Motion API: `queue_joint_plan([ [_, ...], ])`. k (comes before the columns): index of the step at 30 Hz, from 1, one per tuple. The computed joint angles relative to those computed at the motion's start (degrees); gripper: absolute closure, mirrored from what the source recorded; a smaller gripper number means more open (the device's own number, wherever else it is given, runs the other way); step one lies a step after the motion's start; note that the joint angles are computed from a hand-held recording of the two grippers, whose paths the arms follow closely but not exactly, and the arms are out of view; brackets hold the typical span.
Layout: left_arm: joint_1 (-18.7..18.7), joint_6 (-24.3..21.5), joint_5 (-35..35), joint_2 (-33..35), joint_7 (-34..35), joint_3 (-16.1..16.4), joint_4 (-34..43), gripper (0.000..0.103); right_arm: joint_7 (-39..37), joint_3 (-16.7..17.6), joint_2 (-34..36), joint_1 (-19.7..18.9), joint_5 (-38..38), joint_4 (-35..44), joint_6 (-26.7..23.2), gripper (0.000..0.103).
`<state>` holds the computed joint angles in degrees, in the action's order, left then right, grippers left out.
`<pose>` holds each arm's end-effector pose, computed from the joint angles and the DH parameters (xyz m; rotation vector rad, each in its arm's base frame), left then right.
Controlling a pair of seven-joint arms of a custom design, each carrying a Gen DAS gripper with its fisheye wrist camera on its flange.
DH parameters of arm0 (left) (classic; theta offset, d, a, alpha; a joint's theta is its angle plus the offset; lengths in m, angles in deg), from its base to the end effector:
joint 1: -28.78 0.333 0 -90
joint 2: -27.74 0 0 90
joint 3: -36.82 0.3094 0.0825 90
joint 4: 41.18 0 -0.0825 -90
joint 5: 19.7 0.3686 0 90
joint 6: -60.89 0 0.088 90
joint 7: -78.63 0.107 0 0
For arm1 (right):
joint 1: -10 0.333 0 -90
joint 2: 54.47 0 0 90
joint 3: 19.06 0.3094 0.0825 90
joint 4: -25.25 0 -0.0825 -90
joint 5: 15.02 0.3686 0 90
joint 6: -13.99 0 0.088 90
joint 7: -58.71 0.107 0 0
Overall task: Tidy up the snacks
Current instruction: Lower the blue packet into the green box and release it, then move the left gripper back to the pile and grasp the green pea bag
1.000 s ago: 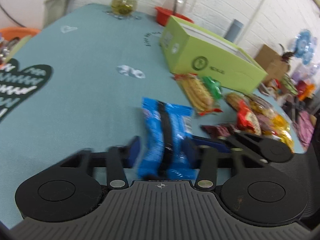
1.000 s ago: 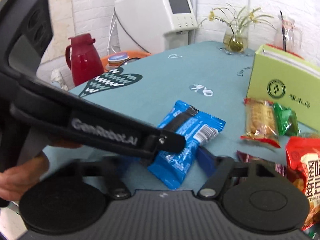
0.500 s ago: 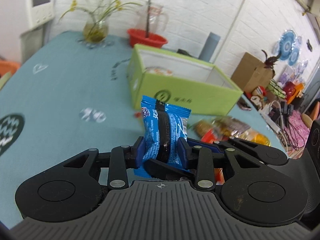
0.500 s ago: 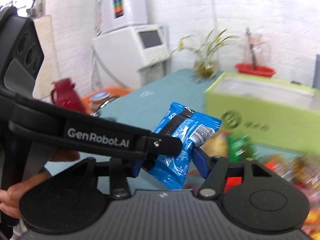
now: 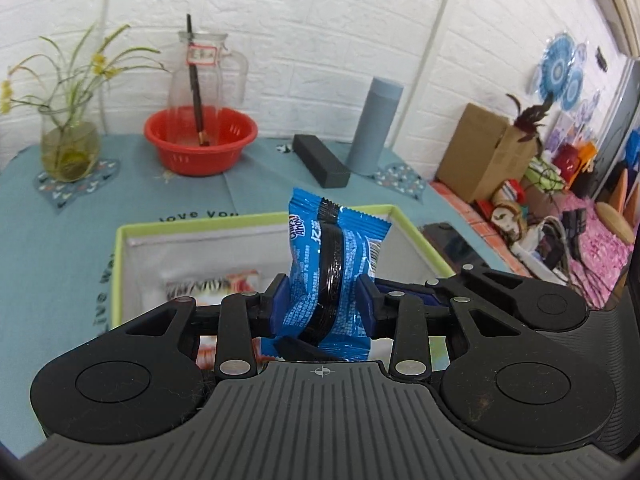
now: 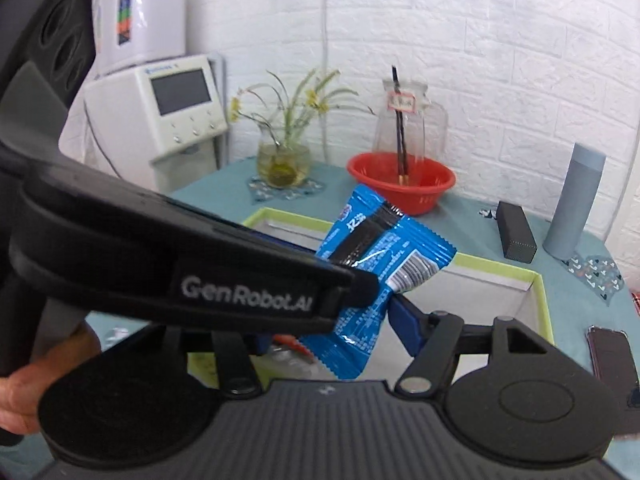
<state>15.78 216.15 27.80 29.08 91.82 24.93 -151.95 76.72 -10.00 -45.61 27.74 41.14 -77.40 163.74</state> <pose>0.5295 -0.2730 0.5501 -1.9427 1.4676 -0.9925 0.5766 0.2640 0.5296 -2.1029 0.6086 -0.3086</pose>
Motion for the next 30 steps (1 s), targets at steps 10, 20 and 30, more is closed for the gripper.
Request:
queue_joint_plan([
  [10, 0.1, 0.9, 5.1, -2.0, -7.8, 1.8, -4.6, 0.066, -2.4, 0.7, -0.4, -4.5, 6.1, -1.0, -3.1, 0.009],
  [20, -0.7, -17.3, 9.7, -22.2, -12.1, -10.1, -9.6, 0.017, -12.8, -8.6, -27.1, -2.8, 15.3, -27.8, -3.0, 0.009],
  [30, -3.2, -15.2, 6.8, -28.7, -7.8, -18.2, -6.2, 0.011, -6.6, -14.1, -41.1, -1.5, 4.1, -40.6, -1.1, 0.009],
])
